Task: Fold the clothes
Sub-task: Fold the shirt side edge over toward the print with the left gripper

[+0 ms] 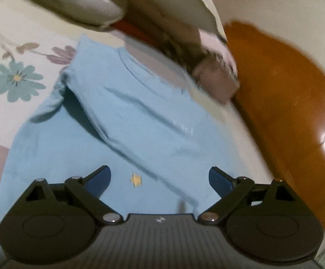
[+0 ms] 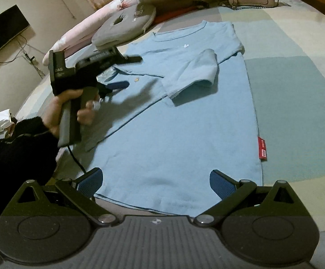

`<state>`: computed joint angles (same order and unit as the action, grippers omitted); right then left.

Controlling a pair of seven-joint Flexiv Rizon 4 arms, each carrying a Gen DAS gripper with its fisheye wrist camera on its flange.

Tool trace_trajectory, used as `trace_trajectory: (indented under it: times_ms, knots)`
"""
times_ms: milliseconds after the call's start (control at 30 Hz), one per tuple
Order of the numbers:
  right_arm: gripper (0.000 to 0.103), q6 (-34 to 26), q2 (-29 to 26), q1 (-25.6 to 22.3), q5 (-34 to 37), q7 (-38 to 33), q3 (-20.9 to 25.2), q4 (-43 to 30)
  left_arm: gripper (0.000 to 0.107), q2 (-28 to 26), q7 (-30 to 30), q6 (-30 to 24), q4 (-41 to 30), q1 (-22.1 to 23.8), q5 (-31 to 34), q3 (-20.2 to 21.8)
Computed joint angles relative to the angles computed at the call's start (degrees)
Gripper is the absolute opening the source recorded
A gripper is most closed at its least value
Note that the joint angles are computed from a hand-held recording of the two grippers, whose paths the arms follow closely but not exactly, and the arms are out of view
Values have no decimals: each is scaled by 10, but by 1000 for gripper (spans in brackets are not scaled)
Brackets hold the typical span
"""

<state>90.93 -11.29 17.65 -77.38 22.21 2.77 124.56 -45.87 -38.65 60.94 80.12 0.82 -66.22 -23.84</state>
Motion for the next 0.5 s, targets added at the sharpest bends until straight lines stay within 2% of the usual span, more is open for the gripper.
trace_trajectory:
  times_ms: [133, 300, 333, 433, 467, 500]
  knots:
    - [103, 21, -8, -10, -57, 54, -13, -7, 89, -34, -30, 24, -49, -12, 2, 0]
    - [103, 45, -30, -59, -180, 137, -2, -58, 87, -73, -38, 77, -97, -28, 45, -10]
    - [103, 37, -34, -65, -194, 129, 2, -71, 86, -73, -34, 86, -94, -25, 50, -17]
    - [103, -17, -46, -58, -157, 19, 10, -95, 86, -72, -16, 98, -86, -15, 62, -36]
    - [103, -40, -51, -52, -136, -28, 11, -104, 85, -72, -12, 100, -84, -11, 65, -41]
    - [103, -81, -60, -38, -87, -105, 13, -112, 85, -72, -8, 101, -82, -8, 67, -46]
